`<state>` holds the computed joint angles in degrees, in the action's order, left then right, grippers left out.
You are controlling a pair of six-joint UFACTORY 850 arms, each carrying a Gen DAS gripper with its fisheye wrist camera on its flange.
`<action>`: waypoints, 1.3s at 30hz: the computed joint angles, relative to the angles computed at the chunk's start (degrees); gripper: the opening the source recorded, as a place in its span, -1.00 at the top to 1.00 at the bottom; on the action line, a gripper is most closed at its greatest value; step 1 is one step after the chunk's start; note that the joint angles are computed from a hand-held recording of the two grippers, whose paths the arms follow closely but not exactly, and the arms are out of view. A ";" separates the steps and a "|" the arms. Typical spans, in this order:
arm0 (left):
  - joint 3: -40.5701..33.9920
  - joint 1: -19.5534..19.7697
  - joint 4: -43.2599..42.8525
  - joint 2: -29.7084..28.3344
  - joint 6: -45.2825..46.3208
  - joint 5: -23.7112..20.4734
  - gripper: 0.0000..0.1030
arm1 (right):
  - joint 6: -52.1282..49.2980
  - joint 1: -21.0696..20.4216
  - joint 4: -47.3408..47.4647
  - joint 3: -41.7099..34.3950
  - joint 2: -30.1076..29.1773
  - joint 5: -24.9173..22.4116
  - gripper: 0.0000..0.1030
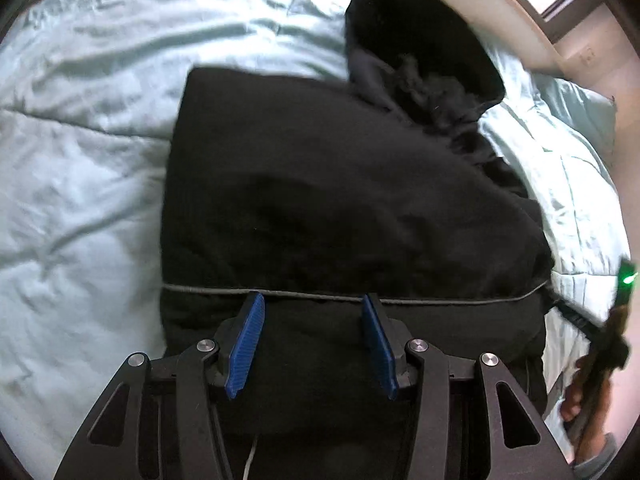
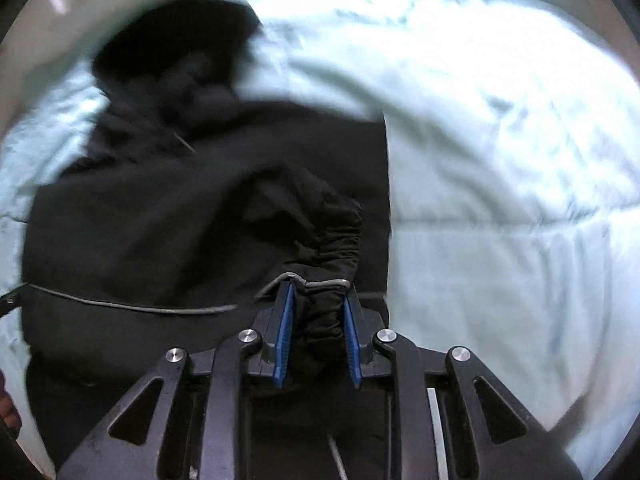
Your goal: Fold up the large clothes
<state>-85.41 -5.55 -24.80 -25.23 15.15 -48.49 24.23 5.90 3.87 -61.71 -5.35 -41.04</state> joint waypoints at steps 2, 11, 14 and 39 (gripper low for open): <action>-0.28 0.34 -1.06 -1.15 1.46 -0.43 -0.01 | 0.60 -0.08 1.02 0.96 -0.84 1.10 0.44; -4.25 1.58 -2.90 -0.86 9.59 -5.68 -0.01 | -0.80 -0.25 -1.51 -3.62 -0.15 -3.71 0.17; -7.66 1.67 -4.95 -1.27 9.94 -4.96 -0.02 | -0.68 0.57 -1.84 -5.57 1.77 -1.69 -0.22; -1.26 2.88 -0.28 2.02 6.96 -3.70 -0.18 | -8.71 1.91 7.55 -6.99 -2.18 -2.67 -0.20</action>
